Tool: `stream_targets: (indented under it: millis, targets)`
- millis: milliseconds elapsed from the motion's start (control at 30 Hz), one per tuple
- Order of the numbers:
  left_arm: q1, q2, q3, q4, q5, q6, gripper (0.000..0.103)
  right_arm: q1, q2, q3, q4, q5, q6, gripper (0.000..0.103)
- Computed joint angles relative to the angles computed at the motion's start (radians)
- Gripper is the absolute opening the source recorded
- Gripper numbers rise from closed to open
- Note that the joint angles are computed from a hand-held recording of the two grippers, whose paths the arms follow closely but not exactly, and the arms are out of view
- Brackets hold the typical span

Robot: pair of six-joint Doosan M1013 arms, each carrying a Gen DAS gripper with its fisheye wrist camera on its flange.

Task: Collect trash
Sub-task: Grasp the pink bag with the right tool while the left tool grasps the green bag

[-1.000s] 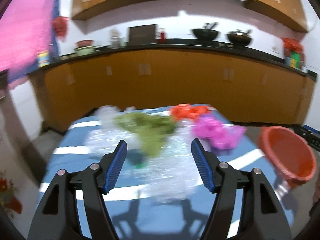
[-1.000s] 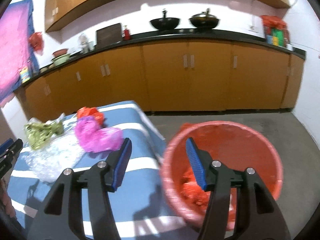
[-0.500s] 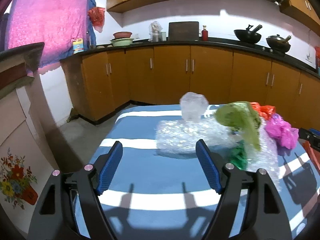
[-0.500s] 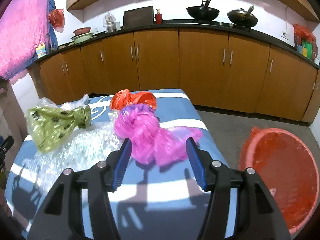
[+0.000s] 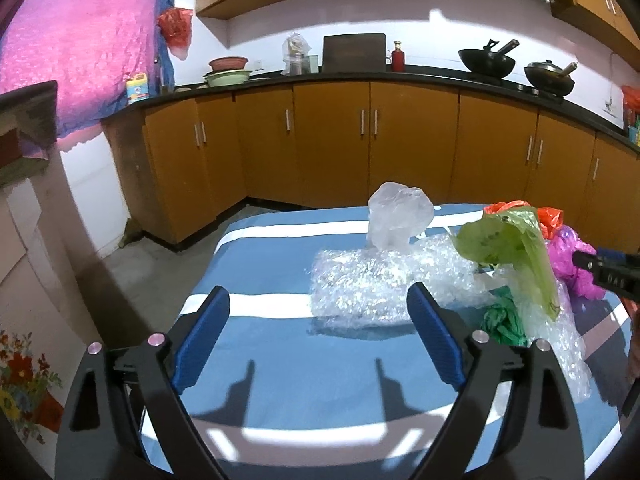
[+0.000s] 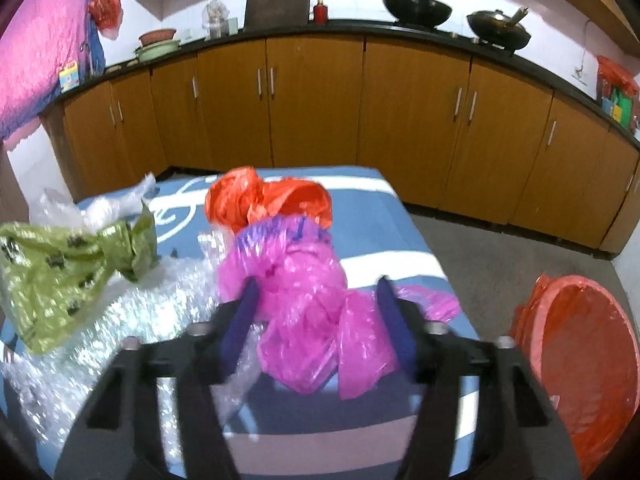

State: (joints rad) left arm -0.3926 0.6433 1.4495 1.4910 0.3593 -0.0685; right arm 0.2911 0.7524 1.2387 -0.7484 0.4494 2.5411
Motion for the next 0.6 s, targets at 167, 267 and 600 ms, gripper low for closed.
stream_targets:
  millis: [167, 267, 600]
  targets:
    - [0.004, 0.005, -0.008, 0.000, -0.032, -0.010, 0.090, 0.003, -0.007, 0.020, 0.010, -0.007, -0.030, 0.025]
    - [0.001, 0.008, -0.011, 0.011, -0.029, -0.011, 0.090, 0.003, -0.024, 0.050, -0.048, -0.031, 0.052, 0.024]
    - [0.002, -0.023, 0.008, 0.118, -0.132, -0.143, 0.090, 0.002, -0.082, 0.138, -0.208, -0.079, 0.292, 0.023]
